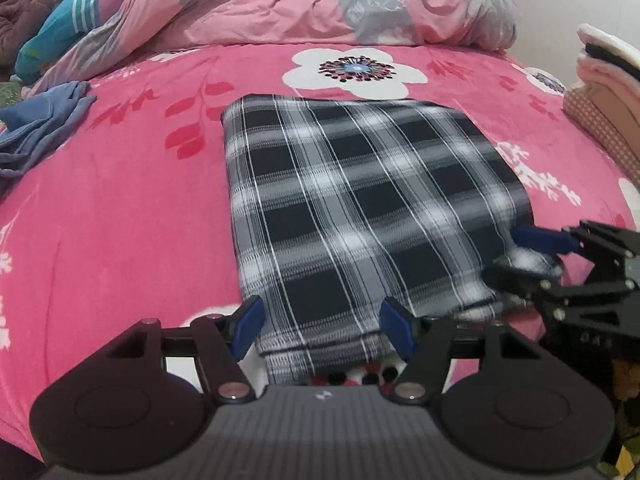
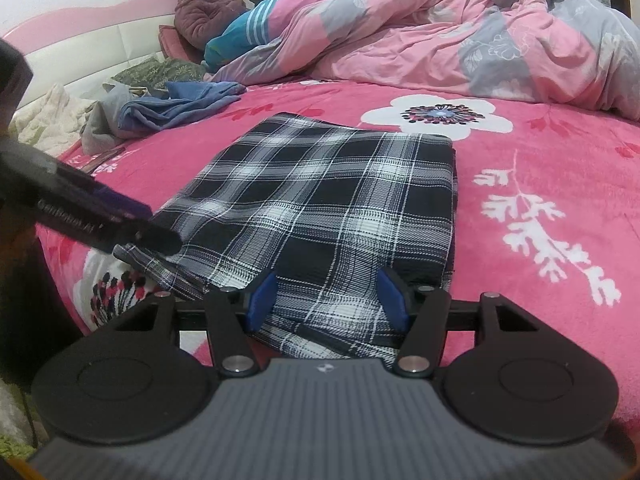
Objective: Fold clothes
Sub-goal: 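Tuck the pant edge with both grippers and lift them away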
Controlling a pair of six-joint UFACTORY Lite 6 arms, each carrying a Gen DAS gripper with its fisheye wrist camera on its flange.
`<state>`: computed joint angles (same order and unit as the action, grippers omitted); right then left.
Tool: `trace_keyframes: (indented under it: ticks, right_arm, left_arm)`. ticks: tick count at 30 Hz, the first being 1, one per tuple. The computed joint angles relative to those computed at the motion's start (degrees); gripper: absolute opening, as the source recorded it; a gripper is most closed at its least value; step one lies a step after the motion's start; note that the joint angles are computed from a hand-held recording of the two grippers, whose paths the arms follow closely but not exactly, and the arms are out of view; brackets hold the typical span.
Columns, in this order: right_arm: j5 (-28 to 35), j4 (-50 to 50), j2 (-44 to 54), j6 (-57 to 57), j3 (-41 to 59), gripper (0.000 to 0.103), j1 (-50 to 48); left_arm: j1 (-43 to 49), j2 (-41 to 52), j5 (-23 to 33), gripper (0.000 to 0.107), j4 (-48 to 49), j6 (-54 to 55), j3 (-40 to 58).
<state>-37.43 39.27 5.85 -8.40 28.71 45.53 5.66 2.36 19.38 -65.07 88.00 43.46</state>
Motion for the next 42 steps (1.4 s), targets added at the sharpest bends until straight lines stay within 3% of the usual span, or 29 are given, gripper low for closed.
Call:
trace_keyframes:
  ticks: [18,33,42]
  right_arm:
    - [-0.2,-0.1,0.2,0.8,-0.1,0.059,0.3]
    - [-0.7,-2.0,-0.4,3.2,-1.3,0.062,0.1]
    - [1.5,-5.6,-6.7,8.8,-4.7,0.078,-1.6]
  left_arm:
    - [6.6,-3.7,7.3,0.066,6.3,-4.5,-0.6]
    - [4.5,-0.3,5.8,0.066,7.3,-8.9,3.0]
    - [6.1,3.4,5.1,0.073,3.5,-9.1,5.4]
